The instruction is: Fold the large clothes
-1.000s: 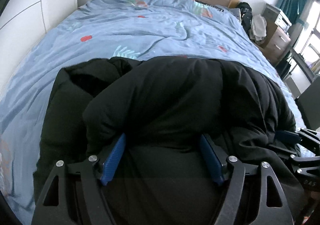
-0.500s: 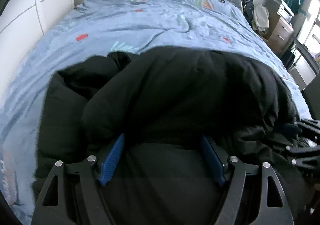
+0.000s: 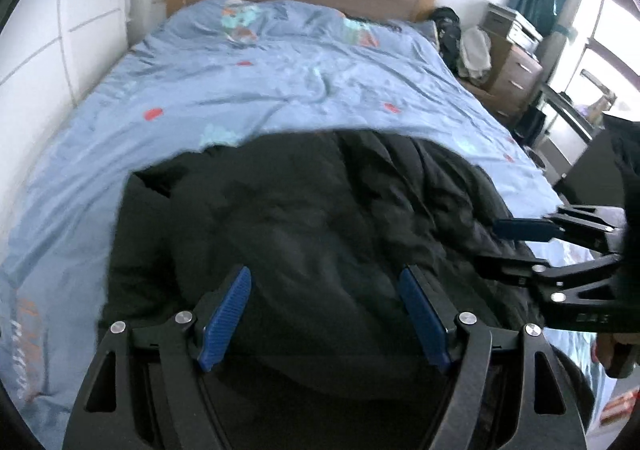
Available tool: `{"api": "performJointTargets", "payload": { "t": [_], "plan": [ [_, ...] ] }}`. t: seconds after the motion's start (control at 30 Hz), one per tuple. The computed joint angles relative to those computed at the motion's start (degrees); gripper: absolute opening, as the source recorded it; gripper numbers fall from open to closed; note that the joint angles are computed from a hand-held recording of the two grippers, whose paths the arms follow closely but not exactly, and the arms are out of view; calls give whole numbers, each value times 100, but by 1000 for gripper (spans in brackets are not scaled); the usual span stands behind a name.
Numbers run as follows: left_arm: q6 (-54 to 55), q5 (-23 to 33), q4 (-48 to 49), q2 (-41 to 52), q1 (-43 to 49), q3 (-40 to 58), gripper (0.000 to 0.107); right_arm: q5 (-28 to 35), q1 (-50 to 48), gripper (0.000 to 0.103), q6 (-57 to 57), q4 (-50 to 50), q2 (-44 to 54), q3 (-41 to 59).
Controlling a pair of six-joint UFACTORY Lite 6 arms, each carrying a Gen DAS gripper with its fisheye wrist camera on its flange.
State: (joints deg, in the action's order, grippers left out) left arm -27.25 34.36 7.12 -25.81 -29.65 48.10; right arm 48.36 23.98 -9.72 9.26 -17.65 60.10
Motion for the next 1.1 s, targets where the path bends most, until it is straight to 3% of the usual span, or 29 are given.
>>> {"api": "performJointTargets", "payload": {
  "t": [0.27,0.47,0.67,0.83,1.0,1.1],
  "plan": [
    [-61,-757,-124,-53,36,-1136,86,-693,52,55,-227,-46,-434,-1448],
    [-1275,-1206,983,196,-272,-1509,92,-1415,84,59,-365,-29,-429,-2128],
    [-1038,-1402,602,414,-126,-1568,101,-1865,177,61,-208,-129,-537,-2560],
    [-745,-1062,138,535,-74,-1297,102,-1815,430,62,509,-676,-525,-2535],
    [-2193,-161,1110,51,-723,-1024,102,-1261,438,63,758,-844,-394,-2095],
    [-3092,701,1824,-279,-1403,-731,102,-802,473,63,961,-963,-608,-1890]
  ]
}}
